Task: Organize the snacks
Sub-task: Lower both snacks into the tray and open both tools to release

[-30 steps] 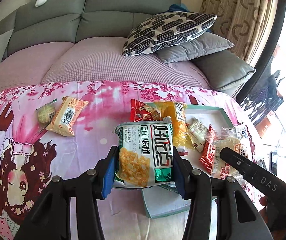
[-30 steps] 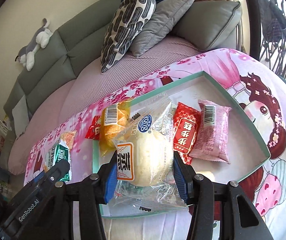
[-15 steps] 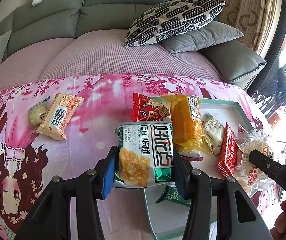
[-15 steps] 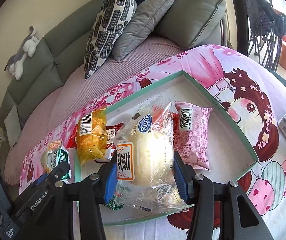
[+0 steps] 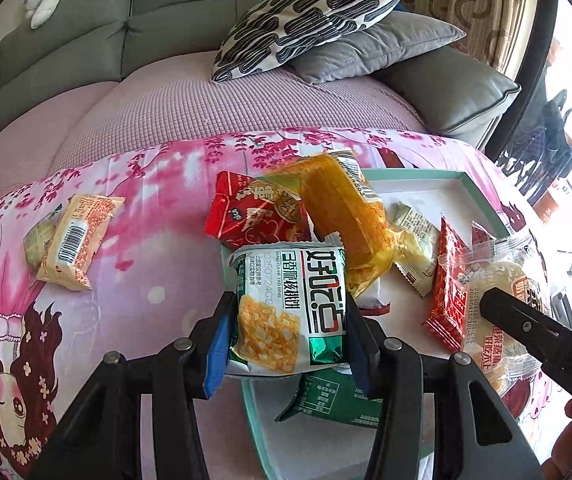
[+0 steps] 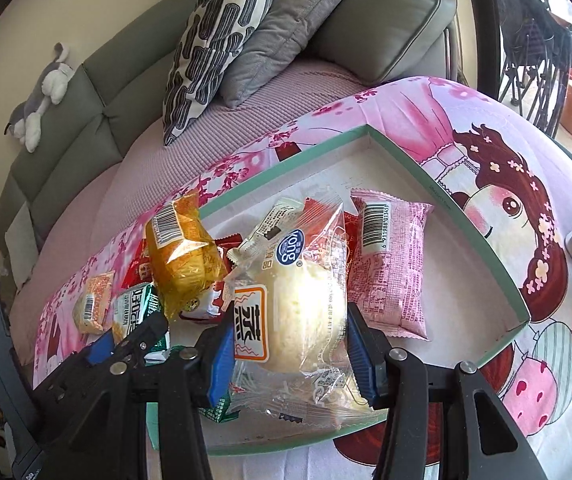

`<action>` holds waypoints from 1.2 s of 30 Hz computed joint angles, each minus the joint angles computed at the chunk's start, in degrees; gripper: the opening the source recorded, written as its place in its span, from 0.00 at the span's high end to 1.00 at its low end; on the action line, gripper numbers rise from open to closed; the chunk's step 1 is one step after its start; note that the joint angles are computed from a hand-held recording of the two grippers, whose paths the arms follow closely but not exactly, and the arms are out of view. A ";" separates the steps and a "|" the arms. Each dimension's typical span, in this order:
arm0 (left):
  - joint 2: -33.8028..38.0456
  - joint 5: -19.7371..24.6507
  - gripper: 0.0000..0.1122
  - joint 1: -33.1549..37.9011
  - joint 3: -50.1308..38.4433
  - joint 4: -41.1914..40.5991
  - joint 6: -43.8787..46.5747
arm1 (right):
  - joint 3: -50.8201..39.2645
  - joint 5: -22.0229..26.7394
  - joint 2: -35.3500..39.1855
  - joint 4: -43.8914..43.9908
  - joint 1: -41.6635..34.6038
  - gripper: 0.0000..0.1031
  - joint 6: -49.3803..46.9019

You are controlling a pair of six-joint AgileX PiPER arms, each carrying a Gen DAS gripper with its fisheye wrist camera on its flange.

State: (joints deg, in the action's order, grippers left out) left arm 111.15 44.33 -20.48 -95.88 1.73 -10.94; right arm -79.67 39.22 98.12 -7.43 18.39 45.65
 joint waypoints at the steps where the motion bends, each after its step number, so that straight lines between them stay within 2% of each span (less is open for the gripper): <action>1: 0.41 0.49 0.54 -0.18 -0.47 -0.29 0.25 | -0.06 0.14 0.17 0.18 -0.02 0.49 -0.22; 14: 1.42 1.89 0.53 -0.30 -1.31 -2.03 1.38 | -1.25 0.39 2.47 3.29 0.22 0.48 -3.73; 19: 1.75 3.02 0.48 -0.62 -2.28 -1.00 0.74 | -1.90 1.69 3.06 4.04 -0.15 0.40 -4.18; 25: 0.85 3.69 0.47 -0.90 -2.37 -0.35 0.79 | -2.61 3.24 3.02 2.98 0.31 0.34 -4.14; 36: -2.24 5.27 0.47 -0.47 -1.73 0.99 -0.11 | -3.38 5.50 1.02 -0.96 1.77 0.33 -2.77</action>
